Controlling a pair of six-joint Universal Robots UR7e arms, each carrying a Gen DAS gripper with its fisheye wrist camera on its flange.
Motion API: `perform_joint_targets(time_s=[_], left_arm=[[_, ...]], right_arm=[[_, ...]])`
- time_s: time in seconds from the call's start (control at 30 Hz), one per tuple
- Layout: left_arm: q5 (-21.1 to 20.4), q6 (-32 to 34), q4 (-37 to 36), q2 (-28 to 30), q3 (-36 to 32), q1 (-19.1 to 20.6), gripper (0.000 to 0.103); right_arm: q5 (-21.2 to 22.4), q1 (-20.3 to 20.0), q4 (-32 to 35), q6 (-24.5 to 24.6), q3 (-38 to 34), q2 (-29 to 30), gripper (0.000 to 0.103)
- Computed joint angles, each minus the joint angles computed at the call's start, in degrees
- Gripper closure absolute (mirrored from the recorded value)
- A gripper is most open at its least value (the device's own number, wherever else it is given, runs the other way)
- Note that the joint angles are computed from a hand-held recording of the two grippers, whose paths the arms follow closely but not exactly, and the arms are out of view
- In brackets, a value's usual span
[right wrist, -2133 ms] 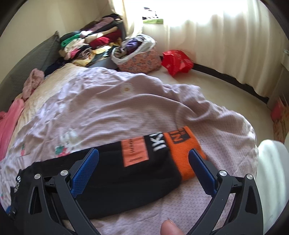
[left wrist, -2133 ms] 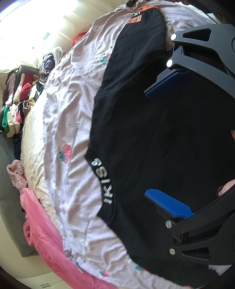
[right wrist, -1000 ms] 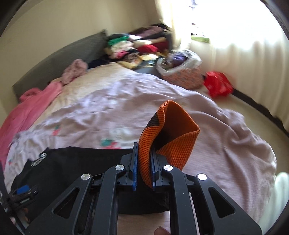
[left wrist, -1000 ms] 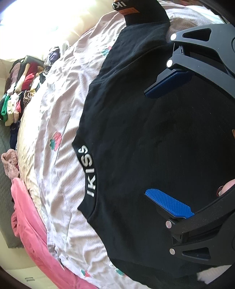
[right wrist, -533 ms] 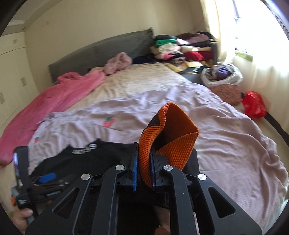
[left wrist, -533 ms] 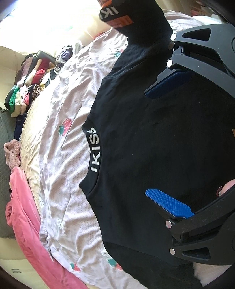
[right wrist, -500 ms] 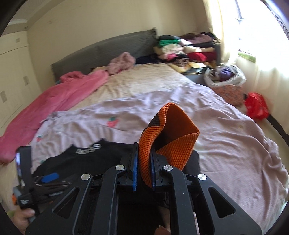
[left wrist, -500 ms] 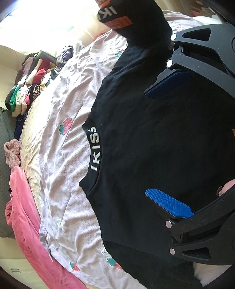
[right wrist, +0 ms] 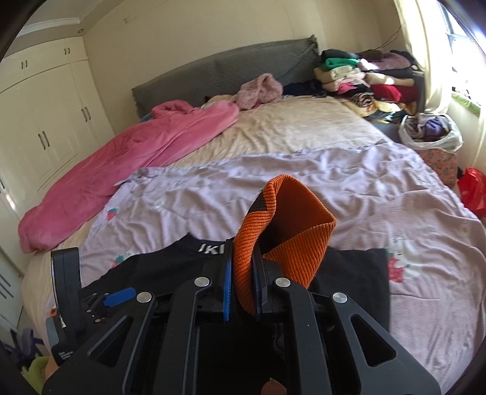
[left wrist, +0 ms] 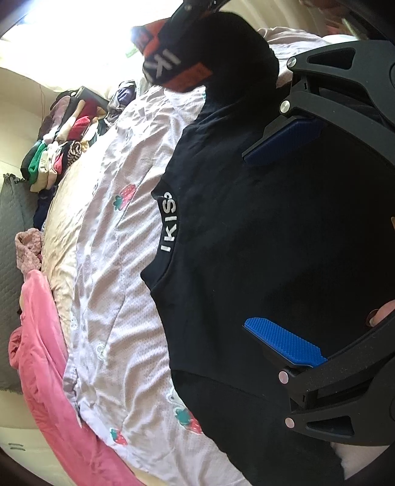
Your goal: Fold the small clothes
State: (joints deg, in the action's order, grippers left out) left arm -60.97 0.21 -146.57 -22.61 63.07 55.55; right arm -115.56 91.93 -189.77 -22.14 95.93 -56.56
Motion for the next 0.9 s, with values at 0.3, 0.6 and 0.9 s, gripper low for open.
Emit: perform_joint_targets(time_s=[0.3, 0.6, 0.9], left_arm=[[-4.9, -2.0, 5.9, -0.7, -0.9, 2.1, 0.009], [-13.2, -4.1, 8.3, 0.0, -1.2, 2.9, 0.019], [-13.5, -7.7, 12.0, 5.3, -6.6, 2.3, 0.047]], right_arm=[[0.5, 0.2, 5.3, 2.5, -3.4, 3.4, 0.090], [-0.6, -0.7, 3.4, 4.2, -1.6, 2.2, 0.072], [-3.0, -2.4, -2.8, 5.3, 4.1, -1.9, 0.067]])
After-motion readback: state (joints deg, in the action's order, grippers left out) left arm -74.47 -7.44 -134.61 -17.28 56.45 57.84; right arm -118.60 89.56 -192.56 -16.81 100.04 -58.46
